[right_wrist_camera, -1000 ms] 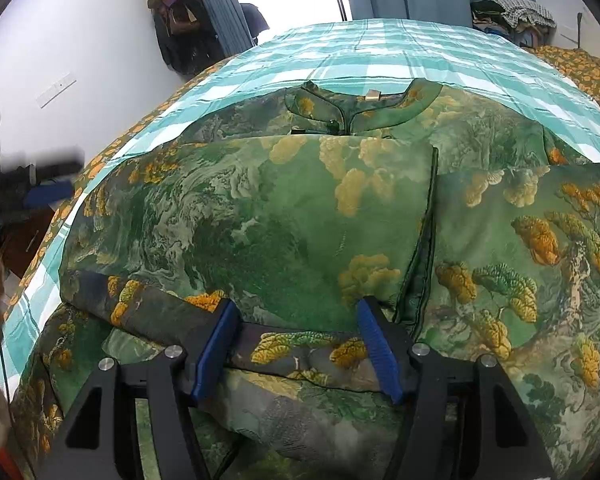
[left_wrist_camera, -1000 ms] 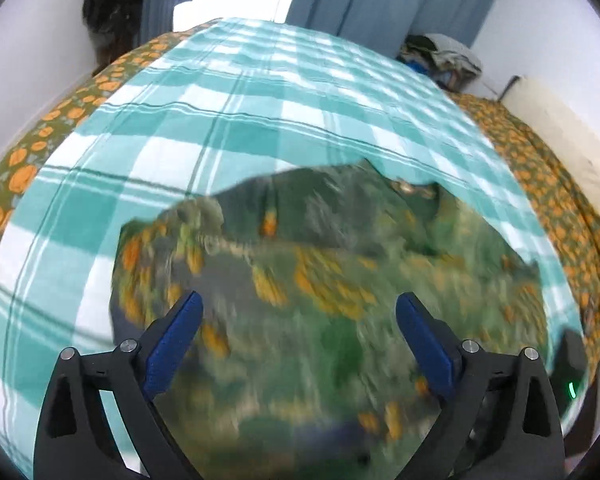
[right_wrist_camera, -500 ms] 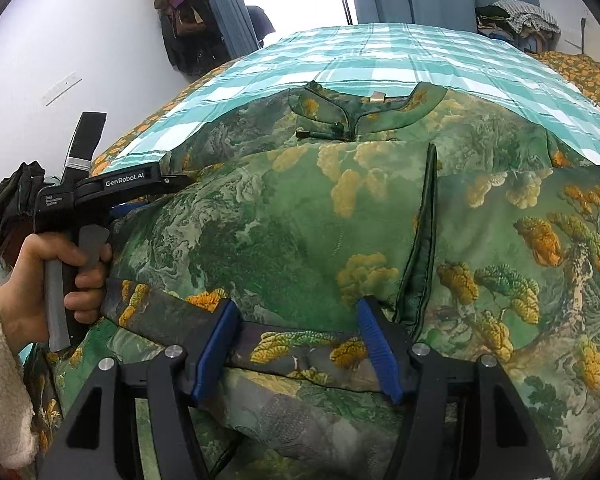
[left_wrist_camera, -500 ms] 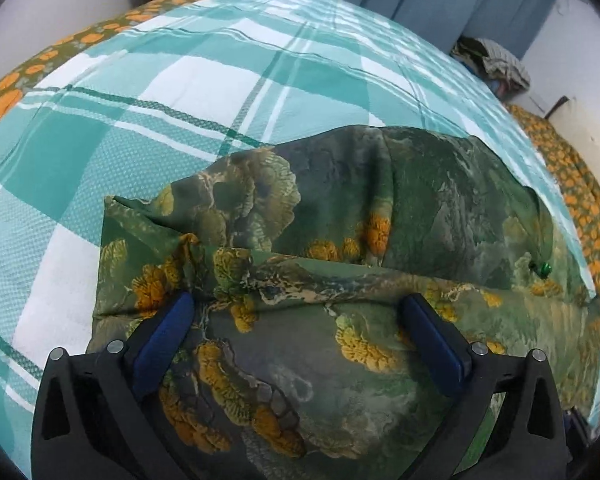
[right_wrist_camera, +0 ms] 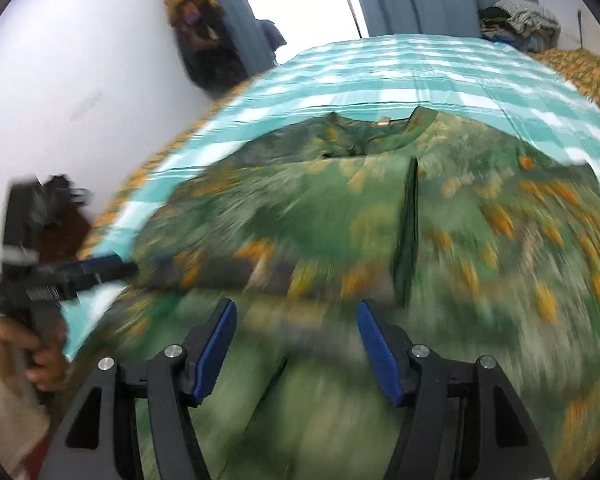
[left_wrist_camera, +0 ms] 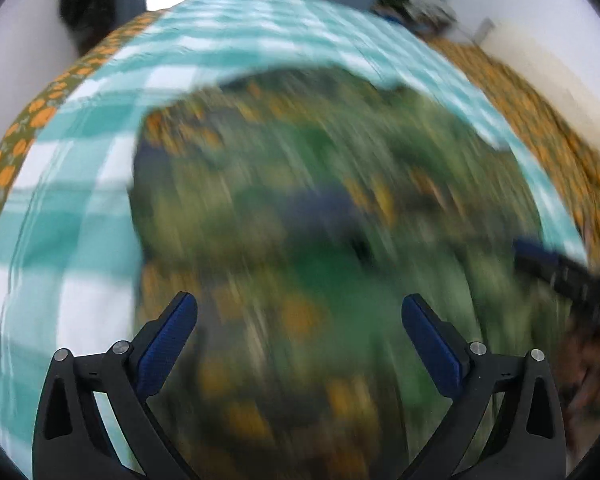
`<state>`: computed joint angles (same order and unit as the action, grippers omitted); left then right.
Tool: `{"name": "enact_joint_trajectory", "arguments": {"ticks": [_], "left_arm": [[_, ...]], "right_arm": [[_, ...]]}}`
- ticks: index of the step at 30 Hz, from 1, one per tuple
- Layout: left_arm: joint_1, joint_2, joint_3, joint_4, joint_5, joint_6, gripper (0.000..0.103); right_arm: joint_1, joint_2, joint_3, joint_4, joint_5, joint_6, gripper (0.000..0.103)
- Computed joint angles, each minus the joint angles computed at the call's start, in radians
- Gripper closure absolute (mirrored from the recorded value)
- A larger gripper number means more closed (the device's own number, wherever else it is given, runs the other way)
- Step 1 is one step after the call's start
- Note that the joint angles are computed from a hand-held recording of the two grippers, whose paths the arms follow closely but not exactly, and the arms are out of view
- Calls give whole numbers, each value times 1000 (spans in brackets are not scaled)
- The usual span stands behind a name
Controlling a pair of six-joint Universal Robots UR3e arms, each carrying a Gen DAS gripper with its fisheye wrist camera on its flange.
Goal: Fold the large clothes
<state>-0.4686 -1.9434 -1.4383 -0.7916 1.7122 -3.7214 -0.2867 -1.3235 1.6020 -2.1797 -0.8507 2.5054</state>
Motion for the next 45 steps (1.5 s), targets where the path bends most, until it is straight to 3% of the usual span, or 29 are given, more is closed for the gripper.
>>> {"name": "enact_joint_trajectory", "arguments": {"ticks": [4,6,8,12,16,19,20,22,24,25,28,32,33,34,35,36,37,38,39,41,45], "left_arm": [[-127,13,-91,-22,-21,-78,1],[-203,-10,-75,-51,75,-120,1],[-242,-12,-35,-112,89,-137,1],[-257,84,-68,-168,3,-148,1],[-261,278,-195,-205,61,-218,1],[-198,483,-391,-144,131,-286,1],[-157,548,-466,-115,125,-297,1],[-17,687,-649,-39,27,-326,1],[113,767,-801,48,-161,-311,1],[143,766,-846,86,-237,-297,1],[88,644,-818,154,-290,-242,1],[24,552,-723,98,-284,-213,2],[28,549,-708,77,-299,-205,8],[33,550,-688,37,-306,-208,23],[32,554,-666,-9,-304,-213,33],[37,569,-650,-63,-308,-208,49],[49,603,-663,-82,-324,-201,65],[64,630,-678,-83,-343,-193,71],[75,658,-684,-88,-358,-192,82],[79,697,-667,-114,-364,-198,89],[36,740,-572,-164,-329,-218,92]], "right_arm": [[-141,-290,278,124,-119,-227,39],[-171,-387,404,101,-222,-295,39],[-252,-529,545,94,-233,-383,39],[-418,-701,536,406,-227,-521,38],[-642,-783,443,704,-201,-707,39],[-804,-736,330,805,-154,-774,32],[-835,-701,302,801,-143,-771,20],[-849,-571,238,725,-136,-697,17],[-814,-400,137,700,-182,-610,17],[-796,-319,90,705,-200,-572,17],[-747,-182,36,708,-254,-497,17],[-695,-186,78,776,-333,-573,19],[-689,-204,86,795,-333,-597,25],[-686,-223,92,813,-332,-613,31],[-685,-246,100,823,-330,-623,44],[-685,-264,100,832,-328,-625,63],[-691,-277,87,862,-320,-631,73],[-701,-280,57,920,-305,-642,83],[-710,-286,26,977,-289,-655,84],[-721,-280,-55,1092,-256,-679,89],[-766,-256,-260,1354,-201,-758,90]]}}
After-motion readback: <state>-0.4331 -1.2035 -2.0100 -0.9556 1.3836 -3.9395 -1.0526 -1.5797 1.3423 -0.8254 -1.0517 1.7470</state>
